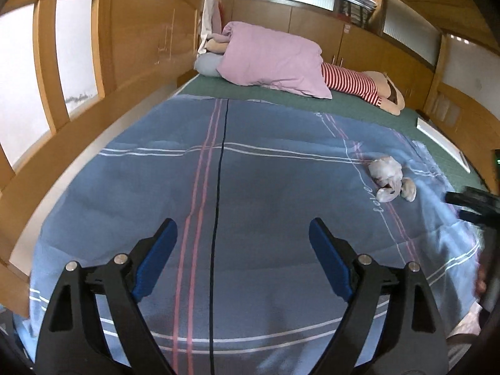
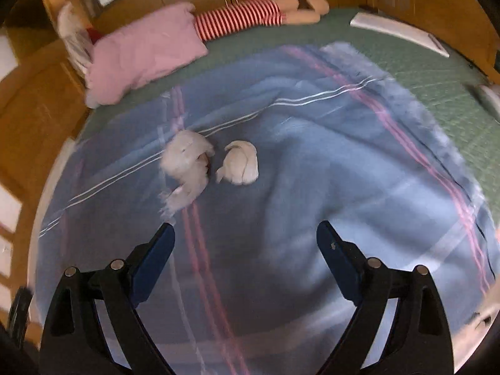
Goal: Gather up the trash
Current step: 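Move both open grippers back toward the white tissues on the bed, then grasp a crumpled white tissue with the right gripper, then grasp the other white tissue with the left gripper while the right gripper lifts its tissue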
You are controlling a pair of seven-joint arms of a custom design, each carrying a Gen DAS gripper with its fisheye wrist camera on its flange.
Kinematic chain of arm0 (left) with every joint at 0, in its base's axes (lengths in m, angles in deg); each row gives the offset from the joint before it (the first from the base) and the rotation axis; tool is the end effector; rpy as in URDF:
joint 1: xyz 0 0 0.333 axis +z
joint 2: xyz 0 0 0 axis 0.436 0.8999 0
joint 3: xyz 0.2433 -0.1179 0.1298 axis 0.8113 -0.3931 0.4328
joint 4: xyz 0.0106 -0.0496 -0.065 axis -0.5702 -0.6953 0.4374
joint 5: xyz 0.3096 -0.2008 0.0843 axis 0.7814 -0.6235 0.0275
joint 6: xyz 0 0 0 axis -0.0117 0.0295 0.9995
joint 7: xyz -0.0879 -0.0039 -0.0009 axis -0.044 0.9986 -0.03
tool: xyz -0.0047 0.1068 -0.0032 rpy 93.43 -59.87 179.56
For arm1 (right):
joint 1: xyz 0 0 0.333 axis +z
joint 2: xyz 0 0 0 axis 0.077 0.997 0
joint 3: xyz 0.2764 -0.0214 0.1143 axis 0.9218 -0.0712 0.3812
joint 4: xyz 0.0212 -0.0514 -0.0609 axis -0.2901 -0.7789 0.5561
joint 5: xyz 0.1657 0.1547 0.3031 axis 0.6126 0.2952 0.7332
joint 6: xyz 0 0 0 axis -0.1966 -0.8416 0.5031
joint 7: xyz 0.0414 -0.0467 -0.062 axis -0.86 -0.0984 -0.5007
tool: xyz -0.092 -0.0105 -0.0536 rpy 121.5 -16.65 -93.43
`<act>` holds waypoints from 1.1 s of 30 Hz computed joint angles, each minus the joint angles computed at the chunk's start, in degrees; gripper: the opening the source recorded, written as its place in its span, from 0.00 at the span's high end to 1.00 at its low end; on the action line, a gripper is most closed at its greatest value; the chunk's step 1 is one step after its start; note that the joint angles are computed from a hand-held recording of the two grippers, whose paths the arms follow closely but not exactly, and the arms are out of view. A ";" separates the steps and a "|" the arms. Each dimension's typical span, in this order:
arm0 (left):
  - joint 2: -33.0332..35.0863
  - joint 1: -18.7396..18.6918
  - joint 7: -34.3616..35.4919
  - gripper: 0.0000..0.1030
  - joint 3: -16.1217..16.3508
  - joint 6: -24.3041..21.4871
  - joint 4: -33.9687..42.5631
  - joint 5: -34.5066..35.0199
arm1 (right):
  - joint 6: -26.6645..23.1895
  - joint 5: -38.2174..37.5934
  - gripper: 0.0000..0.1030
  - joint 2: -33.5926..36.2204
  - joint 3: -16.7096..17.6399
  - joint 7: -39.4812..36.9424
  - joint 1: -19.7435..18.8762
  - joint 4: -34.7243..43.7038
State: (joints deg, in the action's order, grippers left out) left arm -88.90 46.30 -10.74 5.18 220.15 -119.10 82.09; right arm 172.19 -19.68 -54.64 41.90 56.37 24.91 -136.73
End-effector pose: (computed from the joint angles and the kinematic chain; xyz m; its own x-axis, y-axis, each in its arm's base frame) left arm 0.4495 -0.0596 0.4917 0.2697 -0.9567 0.1095 -0.6056 -0.2569 -0.7532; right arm 0.5869 0.2792 0.4865 -0.0434 -0.9746 -0.2196 -0.8292 0.1578 -0.5363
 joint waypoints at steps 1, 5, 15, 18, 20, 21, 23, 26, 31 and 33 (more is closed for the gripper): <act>0.36 -0.17 0.25 0.16 0.52 0.37 0.07 -0.23 | -1.39 0.54 0.12 2.53 0.00 -0.71 -0.24 3.01; 1.99 -3.61 2.46 0.15 4.48 0.49 0.08 -3.92 | -6.55 -0.17 0.12 12.24 -1.40 -0.12 0.21 15.27; 2.90 -6.59 6.48 0.15 7.89 0.39 0.02 -9.98 | -21.98 -5.51 0.24 29.66 -5.38 -2.54 5.46 41.33; 2.86 -6.70 7.02 0.15 7.90 0.47 0.02 -10.74 | -23.84 -3.81 0.45 31.30 -5.11 -2.98 4.94 43.79; 2.91 -7.06 7.56 0.15 8.08 0.39 0.05 -11.39 | -23.37 -3.62 0.60 30.67 -5.19 -3.03 4.88 42.96; 3.00 -7.25 7.90 0.15 8.22 0.38 0.12 -11.68 | -23.11 -3.35 0.71 29.78 -5.10 -3.01 4.72 41.90; 2.96 -7.03 8.03 0.15 7.87 0.64 0.10 -11.76 | -21.55 -2.50 0.72 27.61 -4.74 -2.20 4.39 38.94; 3.04 -5.74 7.43 0.15 6.27 0.53 0.32 -10.80 | -15.18 -2.98 0.72 20.06 -4.37 0.82 4.32 28.12; 3.56 -4.76 6.41 0.15 4.33 -0.32 1.15 -7.92 | -3.31 -2.86 0.72 5.60 -1.98 5.05 3.69 8.12; 4.06 -3.91 5.55 0.15 2.76 -1.38 2.10 -5.60 | -0.29 -5.53 0.72 0.88 -1.98 8.22 4.35 1.98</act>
State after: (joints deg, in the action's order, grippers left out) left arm -84.84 42.39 -5.19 7.93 218.77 -117.00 76.49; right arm 171.90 -25.21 -53.76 39.92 64.59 29.26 -134.75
